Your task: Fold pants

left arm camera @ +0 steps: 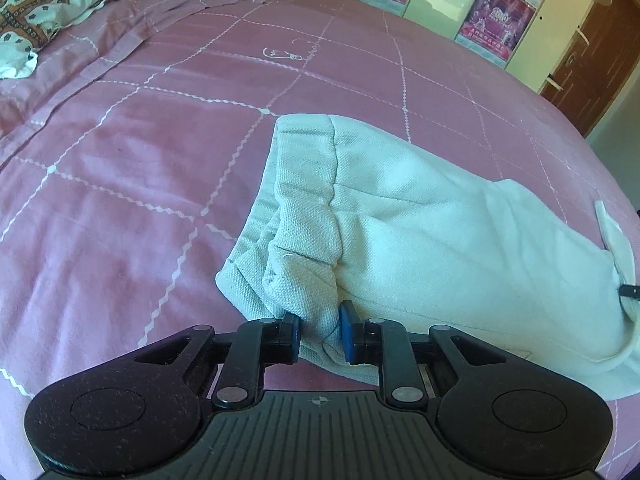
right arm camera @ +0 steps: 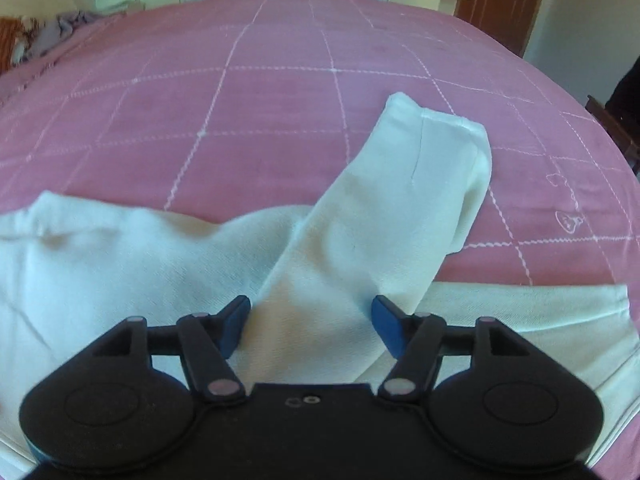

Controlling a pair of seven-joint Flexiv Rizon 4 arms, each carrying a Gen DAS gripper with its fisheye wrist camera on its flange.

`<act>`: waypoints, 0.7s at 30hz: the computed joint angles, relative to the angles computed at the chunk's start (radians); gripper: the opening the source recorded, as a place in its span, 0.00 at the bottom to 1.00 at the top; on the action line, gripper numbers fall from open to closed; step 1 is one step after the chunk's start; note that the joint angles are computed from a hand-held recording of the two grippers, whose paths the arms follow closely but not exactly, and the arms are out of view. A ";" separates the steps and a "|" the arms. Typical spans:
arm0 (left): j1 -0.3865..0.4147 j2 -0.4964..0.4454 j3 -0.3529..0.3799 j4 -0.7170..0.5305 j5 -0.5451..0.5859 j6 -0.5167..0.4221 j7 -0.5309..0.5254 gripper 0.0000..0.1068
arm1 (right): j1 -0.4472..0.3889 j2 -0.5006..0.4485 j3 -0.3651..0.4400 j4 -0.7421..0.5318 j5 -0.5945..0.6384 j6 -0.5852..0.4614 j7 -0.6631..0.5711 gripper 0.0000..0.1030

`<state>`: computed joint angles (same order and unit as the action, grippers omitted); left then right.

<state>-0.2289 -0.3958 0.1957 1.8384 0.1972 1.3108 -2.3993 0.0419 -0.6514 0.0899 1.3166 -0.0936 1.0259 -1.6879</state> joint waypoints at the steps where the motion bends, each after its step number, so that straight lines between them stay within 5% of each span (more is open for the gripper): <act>1: 0.008 -0.010 -0.006 -0.001 -0.008 0.012 0.002 0.20 | -0.019 0.005 0.019 0.005 0.016 0.012 -0.031 0.08; 6: 0.025 -0.001 -0.021 0.021 -0.047 0.039 0.006 0.20 | -0.182 0.134 0.160 0.130 0.248 0.108 -0.225 0.03; 12: 0.028 0.004 -0.028 0.056 -0.108 0.079 0.018 0.20 | -0.234 0.204 0.112 0.257 0.375 0.012 -0.244 0.07; 14: 0.017 0.002 -0.018 0.039 -0.103 0.049 0.028 0.20 | -0.267 0.215 0.143 0.253 0.474 0.056 -0.310 0.18; 16: 0.016 -0.001 -0.017 0.030 -0.103 0.034 0.029 0.20 | -0.269 0.224 0.156 0.244 0.529 0.135 -0.372 0.38; 21: 0.016 -0.002 -0.017 0.027 -0.103 0.030 0.015 0.20 | -0.142 0.120 0.038 0.111 0.329 0.062 -0.283 0.50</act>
<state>-0.2127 -0.3981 0.1789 1.8658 0.0944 1.3404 -2.3844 -0.0998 -0.5316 0.1279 1.4275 0.2350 1.0878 -1.9709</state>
